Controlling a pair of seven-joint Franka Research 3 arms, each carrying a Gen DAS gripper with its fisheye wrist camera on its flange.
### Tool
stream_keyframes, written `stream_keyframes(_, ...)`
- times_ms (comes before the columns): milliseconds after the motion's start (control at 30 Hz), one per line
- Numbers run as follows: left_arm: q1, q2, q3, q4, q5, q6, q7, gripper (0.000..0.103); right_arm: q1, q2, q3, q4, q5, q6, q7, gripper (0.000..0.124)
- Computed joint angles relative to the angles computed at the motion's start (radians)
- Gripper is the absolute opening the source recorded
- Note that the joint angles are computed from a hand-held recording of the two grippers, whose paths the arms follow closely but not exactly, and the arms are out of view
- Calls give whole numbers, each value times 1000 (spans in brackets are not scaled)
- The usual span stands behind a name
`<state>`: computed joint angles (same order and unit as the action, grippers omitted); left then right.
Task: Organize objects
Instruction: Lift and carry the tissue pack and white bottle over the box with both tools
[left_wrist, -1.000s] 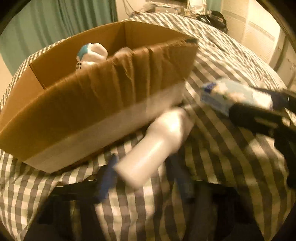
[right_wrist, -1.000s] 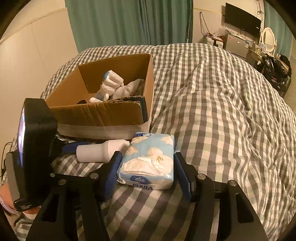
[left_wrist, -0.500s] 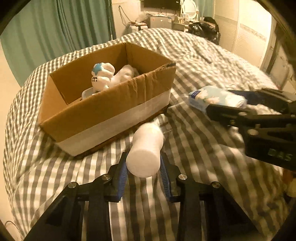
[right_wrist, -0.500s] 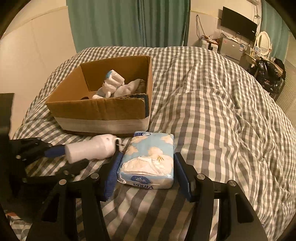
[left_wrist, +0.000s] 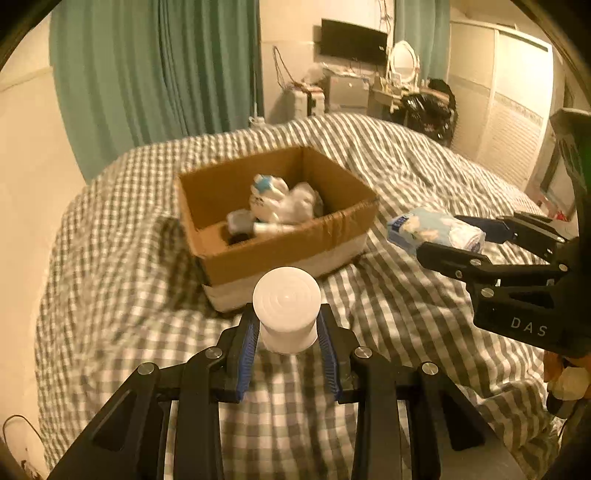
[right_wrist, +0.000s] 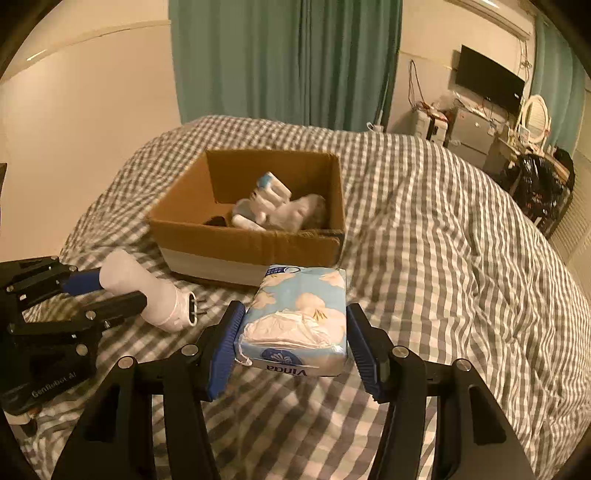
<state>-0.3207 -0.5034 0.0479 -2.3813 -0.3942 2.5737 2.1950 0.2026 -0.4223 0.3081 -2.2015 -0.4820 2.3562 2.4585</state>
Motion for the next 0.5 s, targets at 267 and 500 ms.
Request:
stream_keyframes(267, -13, -44, 26, 38, -28, 40, -6, 32, -4, 0, 24, 65, -57, -18, -7, 55)
stream_keyframes(500, -57, -10, 74, 163, -64, -9, 28, 32, -3, 6, 37, 138, -102, -28, -31, 55)
